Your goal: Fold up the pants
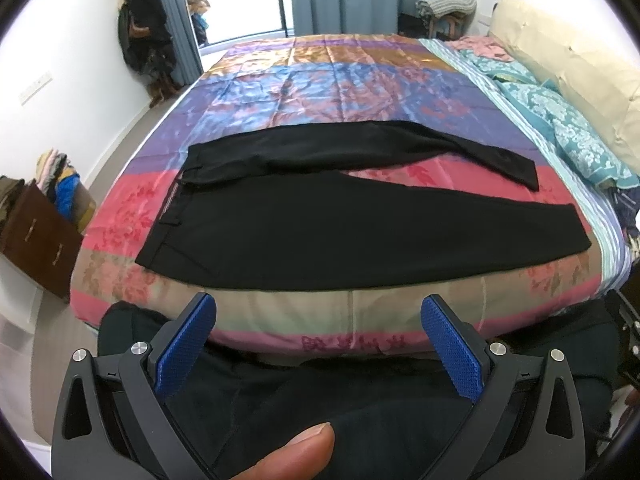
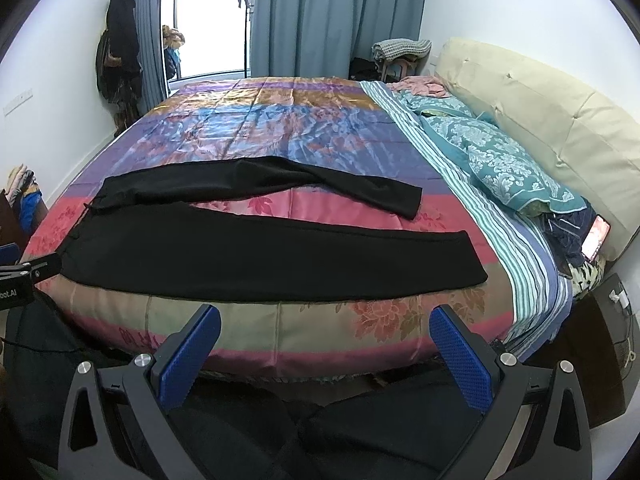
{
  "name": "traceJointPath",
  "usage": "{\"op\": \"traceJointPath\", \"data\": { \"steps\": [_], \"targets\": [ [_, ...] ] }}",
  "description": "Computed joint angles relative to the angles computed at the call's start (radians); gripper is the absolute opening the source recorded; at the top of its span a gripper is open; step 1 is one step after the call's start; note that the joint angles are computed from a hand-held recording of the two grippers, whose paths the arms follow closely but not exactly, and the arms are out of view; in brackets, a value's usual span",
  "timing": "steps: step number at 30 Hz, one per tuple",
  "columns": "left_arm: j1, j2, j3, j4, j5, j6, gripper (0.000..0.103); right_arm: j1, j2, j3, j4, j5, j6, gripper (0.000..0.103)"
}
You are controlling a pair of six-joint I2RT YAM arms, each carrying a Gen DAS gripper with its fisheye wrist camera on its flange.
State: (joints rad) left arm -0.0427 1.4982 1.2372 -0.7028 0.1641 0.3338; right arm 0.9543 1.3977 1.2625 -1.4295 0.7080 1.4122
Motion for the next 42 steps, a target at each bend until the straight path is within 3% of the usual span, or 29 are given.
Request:
{"op": "traceJointPath", "data": {
  "steps": [14, 42],
  "targets": [
    [0.001, 0.001, 0.015, -0.026, 0.039, -0.001, 0.102, 0.006, 0.004, -0.008, 0.019, 0.037, -0.006, 0.103],
    [-0.004, 0.047, 0.045, -0.062, 0.01, -0.008, 0.102, -0.013, 0.01, -0.018, 0.036, 0.041, -0.042, 0.103]
  ]
}}
